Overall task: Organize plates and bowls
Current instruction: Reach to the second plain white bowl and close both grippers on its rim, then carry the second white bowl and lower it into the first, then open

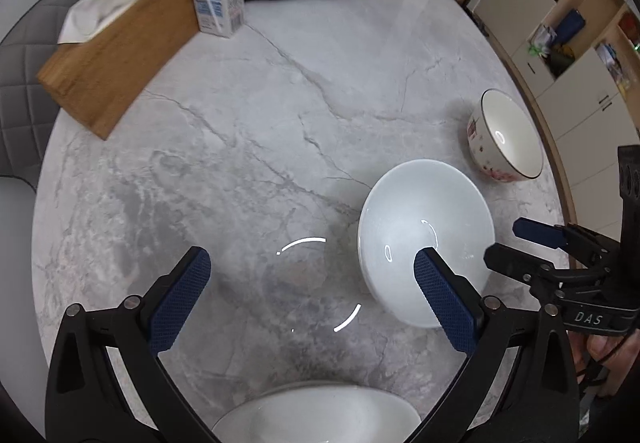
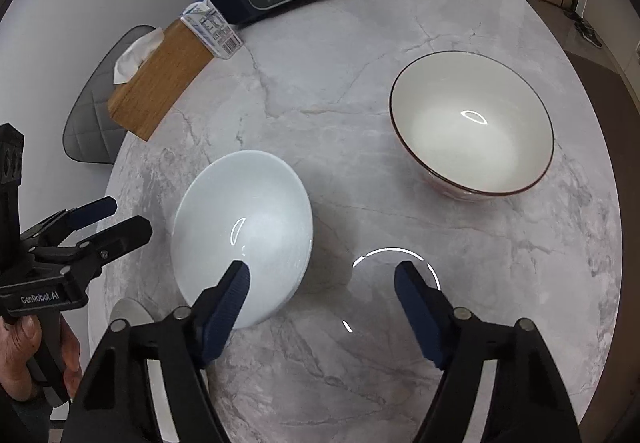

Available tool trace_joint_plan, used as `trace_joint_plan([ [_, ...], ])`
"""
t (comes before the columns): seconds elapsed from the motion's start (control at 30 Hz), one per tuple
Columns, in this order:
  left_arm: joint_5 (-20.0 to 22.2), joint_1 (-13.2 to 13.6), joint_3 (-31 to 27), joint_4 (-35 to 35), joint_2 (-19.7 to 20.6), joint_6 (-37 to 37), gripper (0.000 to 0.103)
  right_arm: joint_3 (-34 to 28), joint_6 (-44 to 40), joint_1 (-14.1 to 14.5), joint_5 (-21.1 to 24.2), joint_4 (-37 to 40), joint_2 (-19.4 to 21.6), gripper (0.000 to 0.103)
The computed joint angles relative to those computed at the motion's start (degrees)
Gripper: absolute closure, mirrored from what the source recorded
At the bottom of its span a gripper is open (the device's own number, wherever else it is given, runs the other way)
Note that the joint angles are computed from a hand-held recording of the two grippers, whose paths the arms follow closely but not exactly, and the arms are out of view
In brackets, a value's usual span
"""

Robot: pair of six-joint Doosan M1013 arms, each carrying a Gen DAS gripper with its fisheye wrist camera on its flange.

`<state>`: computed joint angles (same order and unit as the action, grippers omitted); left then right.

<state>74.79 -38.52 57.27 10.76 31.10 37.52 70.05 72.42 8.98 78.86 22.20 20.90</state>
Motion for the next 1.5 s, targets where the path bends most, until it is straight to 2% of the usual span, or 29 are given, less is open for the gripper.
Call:
trace_joint_plan([
  [0.2,2.38,0.3,-1.98,-0.84,2.89,3.12,0.001,-1.72,3.13,0.16,1.76,0.71,2.35,0.026],
  [0.27,2.62,0.37,-2.31,-1.51,3.55,4.21,0.003,-1.98,2.96,0.54,2.22,-0.15,2.75,0.03],
  [0.33,2.85,0.45,-2.58,-1.95,4.05,5.01,0.013,-2.38,3.01,0.86,3.17,-0.61,3.29,0.043],
  [0.4,2.5,0.88,-2.46,-3.35,4.25,5.57,0.045,-2.39,3.46,1.02,3.67,-0.89,3.57,0.053],
  [0.43,1.81,1.09,-2.05,-4.27,4.16,5.65,0.052,-2.37,3.52,1.08,3.88,-0.9,3.68,0.063],
  [0.53,0.42,1.46,-1.53,-6.06,4.16,6.76,0.06,-2.38,2.83,1.21,4.53,-0.28,3.96,0.078],
  [0.63,0.12,1.42,-2.17,-7.06,4.51,8.09,0.077,-2.54,1.23,1.57,4.86,0.38,3.97,0.092],
  [0.67,0.25,1.38,-2.65,-7.36,4.78,8.77,0.088,-2.5,1.02,1.86,4.54,-0.25,3.82,0.092],
  [0.7,0.38,1.19,-3.03,-7.38,4.96,8.93,0.093,-2.46,0.81,2.11,4.26,-0.71,3.69,0.092],
  [0.93,1.0,0.5,-3.87,-5.58,4.17,8.25,0.093,-2.64,1.54,1.89,4.46,0.78,3.07,0.094],
  [1.1,0.76,-0.3,-2.95,-4.07,1.7,6.8,0.093,-3.27,1.28,2.02,4.86,2.27,1.6,0.094],
  [1.27,0.41,-1.53,0.55,-2.39,-2.61,4.0,0.093,-2.63,-0.4,2.64,5.3,3.57,-0.91,0.094],
  [1.5,0.2,-4.76,7.37,-0.3,-9.16,-1.94,0.093,0.49,-3.13,4.04,6.31,4.77,-5.06,0.093],
])
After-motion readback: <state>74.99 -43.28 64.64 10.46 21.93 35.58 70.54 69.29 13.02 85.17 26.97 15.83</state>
